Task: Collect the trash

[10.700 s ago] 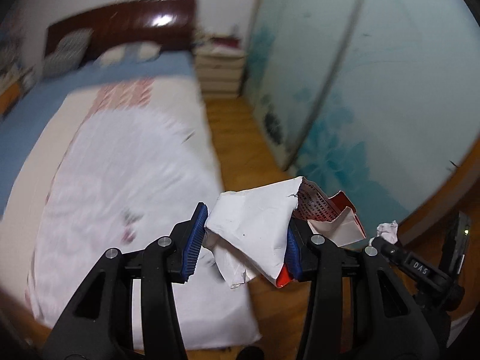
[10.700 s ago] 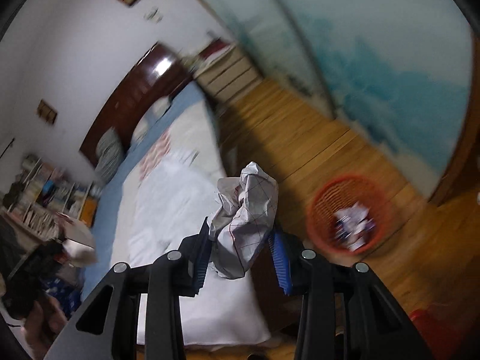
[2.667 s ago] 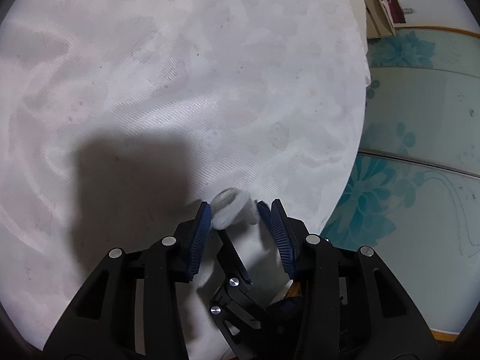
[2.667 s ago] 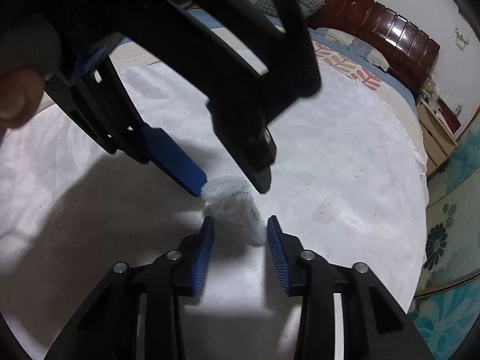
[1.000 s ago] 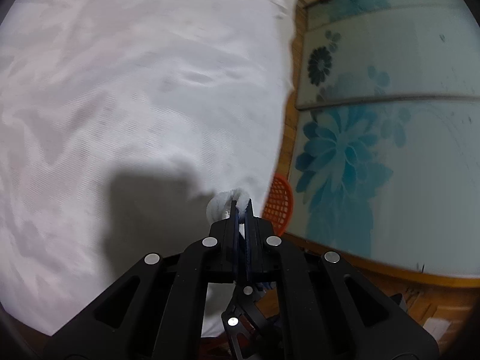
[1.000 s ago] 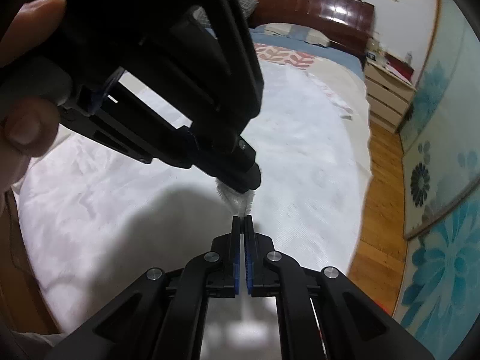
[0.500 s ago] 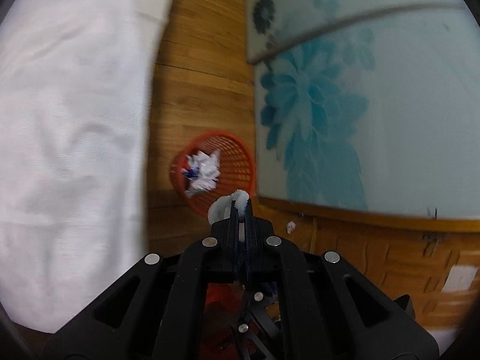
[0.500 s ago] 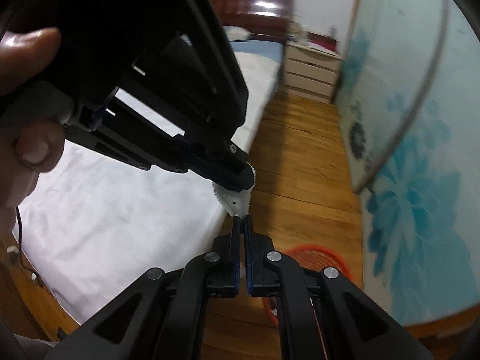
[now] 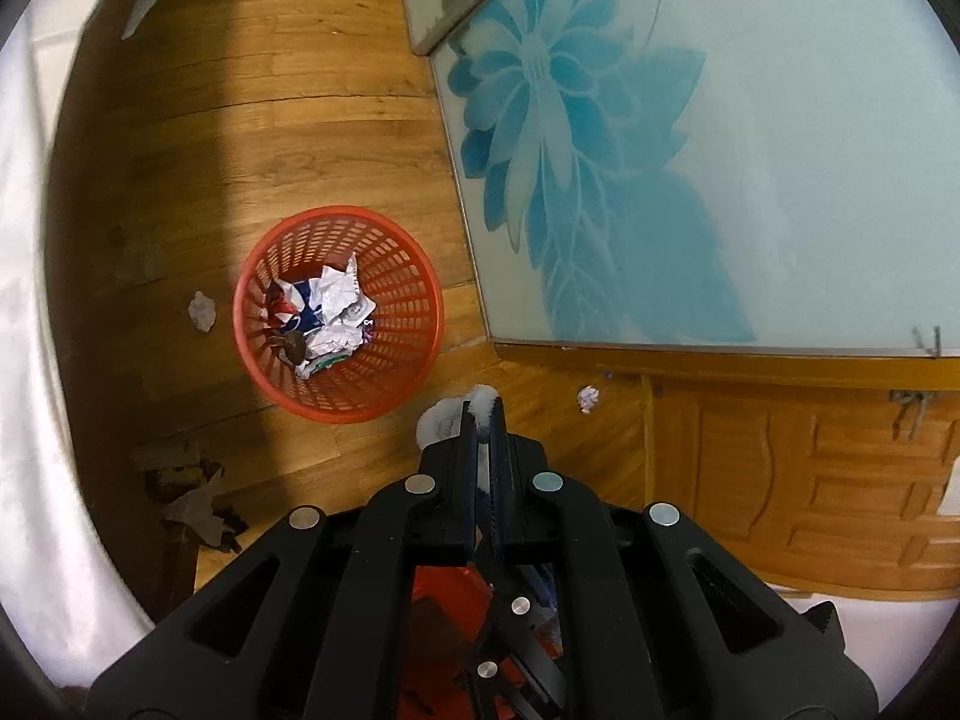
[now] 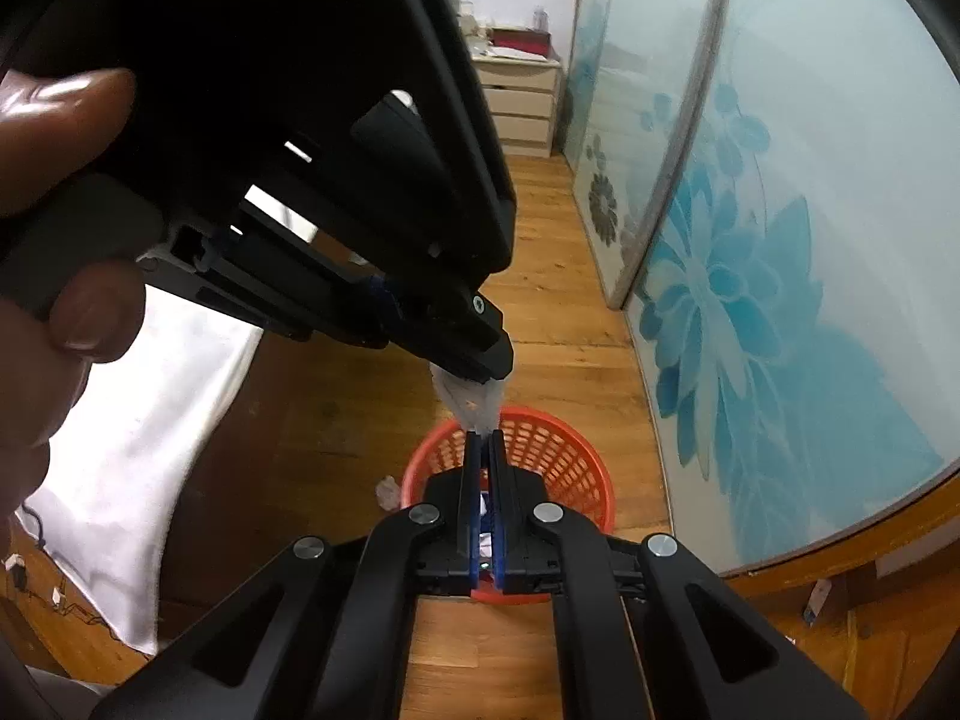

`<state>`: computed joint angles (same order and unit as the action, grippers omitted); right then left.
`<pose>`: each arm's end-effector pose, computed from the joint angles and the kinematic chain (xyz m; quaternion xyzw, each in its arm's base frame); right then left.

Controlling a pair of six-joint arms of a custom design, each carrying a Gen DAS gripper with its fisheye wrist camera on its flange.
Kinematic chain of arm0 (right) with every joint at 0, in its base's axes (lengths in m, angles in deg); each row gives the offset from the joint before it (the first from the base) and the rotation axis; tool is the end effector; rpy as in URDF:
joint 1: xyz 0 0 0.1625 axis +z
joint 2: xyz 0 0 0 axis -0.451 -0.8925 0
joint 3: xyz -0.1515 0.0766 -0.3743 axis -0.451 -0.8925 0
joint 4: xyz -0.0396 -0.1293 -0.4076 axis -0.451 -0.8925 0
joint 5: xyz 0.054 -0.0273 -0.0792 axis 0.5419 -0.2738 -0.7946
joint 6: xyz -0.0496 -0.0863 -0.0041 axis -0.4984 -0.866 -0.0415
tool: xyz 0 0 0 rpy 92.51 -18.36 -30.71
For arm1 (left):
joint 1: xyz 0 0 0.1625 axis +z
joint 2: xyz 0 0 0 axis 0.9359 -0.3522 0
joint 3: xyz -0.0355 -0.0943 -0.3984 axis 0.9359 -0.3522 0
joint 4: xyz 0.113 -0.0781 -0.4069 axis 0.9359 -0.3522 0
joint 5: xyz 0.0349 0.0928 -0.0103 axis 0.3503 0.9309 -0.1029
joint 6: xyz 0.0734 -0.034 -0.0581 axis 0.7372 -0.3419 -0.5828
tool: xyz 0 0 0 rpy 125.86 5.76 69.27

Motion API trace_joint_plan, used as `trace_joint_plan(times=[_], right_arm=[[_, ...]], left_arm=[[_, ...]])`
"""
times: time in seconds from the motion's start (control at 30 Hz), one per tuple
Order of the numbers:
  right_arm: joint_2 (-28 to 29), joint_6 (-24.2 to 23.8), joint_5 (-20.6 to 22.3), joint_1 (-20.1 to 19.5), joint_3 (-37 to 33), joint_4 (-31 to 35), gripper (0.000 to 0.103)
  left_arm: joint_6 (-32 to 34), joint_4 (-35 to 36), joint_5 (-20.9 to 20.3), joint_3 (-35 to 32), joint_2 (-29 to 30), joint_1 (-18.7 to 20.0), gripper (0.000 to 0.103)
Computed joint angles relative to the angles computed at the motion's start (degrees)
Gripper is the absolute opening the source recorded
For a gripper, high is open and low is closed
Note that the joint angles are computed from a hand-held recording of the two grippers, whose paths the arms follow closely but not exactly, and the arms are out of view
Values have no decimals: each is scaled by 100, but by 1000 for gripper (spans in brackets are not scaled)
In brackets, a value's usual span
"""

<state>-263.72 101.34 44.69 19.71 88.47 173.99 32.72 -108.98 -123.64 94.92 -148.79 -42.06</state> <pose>0.3052 -0.2387 0.3144 0.1638 -0.8332 0.2583 0.4606 -0.4230 -0.3729 0.2254 0.0504 0.9937 0.0324 0.0944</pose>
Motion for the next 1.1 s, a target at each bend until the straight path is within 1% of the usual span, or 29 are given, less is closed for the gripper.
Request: trace_joint_plan(times=[0.13, 0.2, 0.27, 0.3, 0.33, 0.37, 0.4, 0.47, 0.5, 0.53, 0.6, 0.67, 0.83, 0.93, 1.03, 1.07, 1.1], right_arm=[[115, 184, 4, 10, 136, -362, 7], [133, 204, 43, 0, 192, -454, 7], [118, 247, 76, 1, 248, -564, 7], [116, 244, 87, -16, 254, -571, 13], [107, 256, 76, -30, 265, -611, 32], [103, 286, 66, -1, 295, -665, 44], [105, 267, 23, -4, 314, -632, 59], [62, 377, -31, 29, 308, -704, 64], [38, 407, -30, 15, 303, -722, 70], [27, 448, -58, 9, 299, -725, 72], [3, 578, -98, 9, 266, -730, 72], [-22, 605, -125, 9, 213, -672, 72], [-133, 538, -189, 14, 193, -527, 73], [-193, 549, -197, 85, 41, -331, 73], [-223, 608, -146, 190, -210, -31, 73], [-240, 626, -119, 230, -352, 149, 73], [-230, 619, -115, 248, -468, 272, 73]], left_arm=[[29, -85, 97, -6, 183, -35, 3], [104, -50, 326, -28, 222, -84, 5], [131, -22, 442, -42, 250, -97, 12], [123, -16, 487, -46, 251, -94, 22], [104, 7, 573, -55, 248, -108, 37], [86, -16, 685, -41, 213, -127, 45], [77, -35, 782, -37, 184, -144, 50], [137, -39, 928, -61, 161, -162, 52], [132, -105, 950, -45, 131, -154, 59], [110, -171, 970, -14, 88, -152, 63], [92, -229, 1049, 31, -2, -166, 64], [98, -217, 1102, 46, -73, -177, 64], [83, -141, 1320, 41, -286, -248, 64], [15, 30, 1506, 0, -520, -326, 64], [-205, 139, 1833, -16, -947, -442, 64], [-396, 169, 2097, -9, -1190, -543, 64], [-469, 312, 2296, -73, -1329, -622, 67]])
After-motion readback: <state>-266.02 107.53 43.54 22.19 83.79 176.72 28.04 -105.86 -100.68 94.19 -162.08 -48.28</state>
